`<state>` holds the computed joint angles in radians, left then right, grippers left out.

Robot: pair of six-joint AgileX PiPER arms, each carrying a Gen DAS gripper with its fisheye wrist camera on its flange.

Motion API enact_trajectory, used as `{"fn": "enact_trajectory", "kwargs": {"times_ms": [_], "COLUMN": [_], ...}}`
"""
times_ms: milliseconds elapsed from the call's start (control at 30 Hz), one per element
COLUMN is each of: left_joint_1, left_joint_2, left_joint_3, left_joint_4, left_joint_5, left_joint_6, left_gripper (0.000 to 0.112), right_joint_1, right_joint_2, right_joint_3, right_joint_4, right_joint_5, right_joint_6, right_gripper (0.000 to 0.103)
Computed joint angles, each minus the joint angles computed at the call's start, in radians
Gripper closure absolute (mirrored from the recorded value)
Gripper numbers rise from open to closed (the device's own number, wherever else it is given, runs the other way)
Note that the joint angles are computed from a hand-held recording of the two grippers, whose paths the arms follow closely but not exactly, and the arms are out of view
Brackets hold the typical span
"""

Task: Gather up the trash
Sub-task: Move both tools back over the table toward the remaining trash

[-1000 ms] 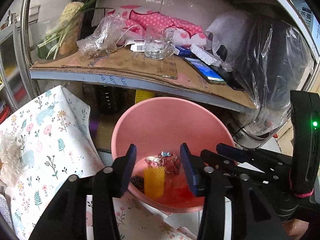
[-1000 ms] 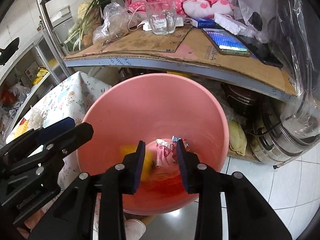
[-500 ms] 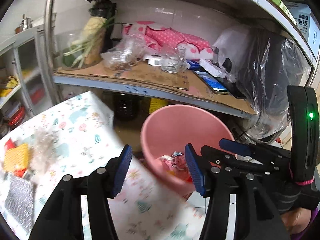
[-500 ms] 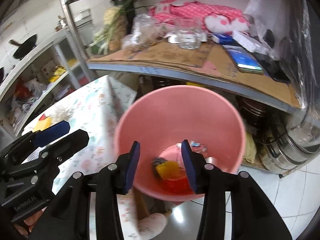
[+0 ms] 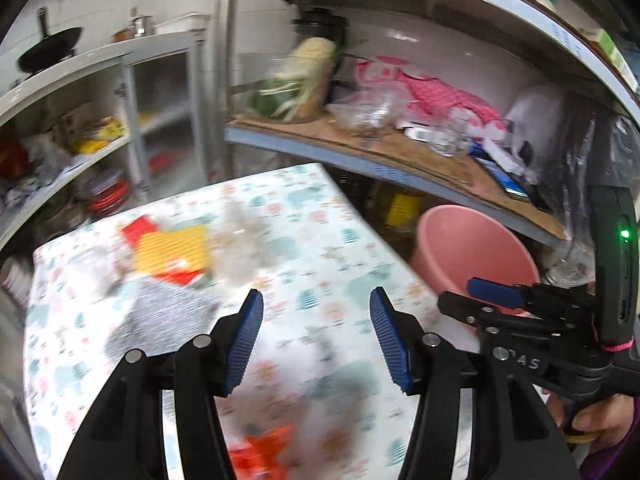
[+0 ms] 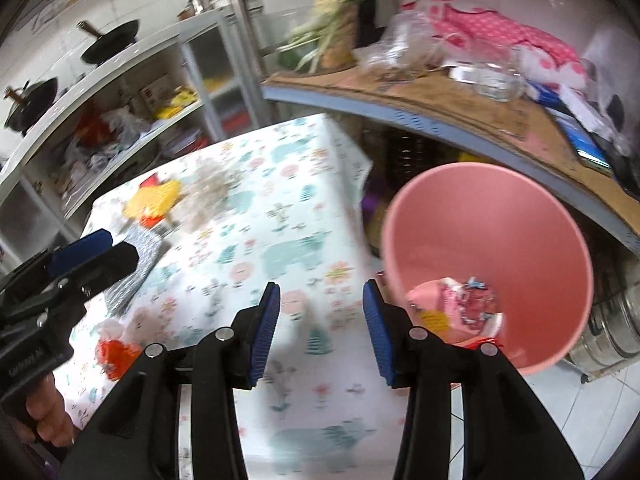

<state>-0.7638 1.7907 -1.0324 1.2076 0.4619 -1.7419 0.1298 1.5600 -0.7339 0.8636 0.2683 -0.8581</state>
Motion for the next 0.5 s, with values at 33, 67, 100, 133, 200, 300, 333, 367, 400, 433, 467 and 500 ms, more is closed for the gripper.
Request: {"fn": "enact_trajectory", "kwargs": {"times_ms": [33,67,100,133,200,300,333,367,400,433,467,500], "left_joint_1": [0.008,0.014,0.025,0.033,0.055,0.092,0.106,0.123,0.135,0.152,0.170,0.192], "left_joint_2": [-0.025,-0.041,-0.066,-0.085,-0.125,-0.169,-0.183,-0.195,-0.205,-0.214,-0.219,-0.220], "left_joint_3": [0.040,0.065,0.104,0.137,0.200,0.277,0.304,0.330,0.353,0.376,0.395,0.409], "left_joint_4": [0.024,0.037,0.059,0.079,0.113,0.154,0.169,0.185,0.200,0.213,0.222,0.234], "left_joint_5": [0.006,0.011,0.016,0.017,0.024,0.025,0.025,0.022,0.020,0.016,0.008,-0.009], "left_joint_6": [-0.035,-0.056,-0.089,-0.118,-0.168,-0.230,-0.254,-0.278,-0.300,-0.319,-0.332,-0.345], "left_gripper": [0.057,0.057,0.057,0.057,0.057,0.057,0.057,0.057,0.057,0.057,0.057,0.056], "right_joint_1": [0.012,0.023,0.042,0.053,0.085,0.111,0.119,0.125,0.135,0.148,0.168,0.187], "right_joint_2": [0.000,0.001,0.000,0.000,-0.003,-0.009,-0.005,0.003,0.007,0.013,0.019,0.020], "right_joint_3": [0.001,0.002,0.004,0.004,0.003,-0.002,-0.009,-0.017,-0.019,-0.025,-0.029,-0.028], "right_joint_4": [0.002,0.008,0.013,0.010,0.007,0.012,0.020,0.039,0.054,0.065,0.069,0.069], "right_joint_5": [0.002,0.008,0.015,0.021,0.042,0.091,0.121,0.151,0.174,0.200,0.213,0.215], "right_joint_6": [0.000,-0.004,-0.006,-0.003,-0.005,-0.019,-0.028,-0.045,-0.057,-0.070,-0.079,-0.082], "right_gripper": [0.059,0.059,0.059,0.059,0.059,0.059,0.055,0.052,0.049,0.049,0.049,0.048]}}
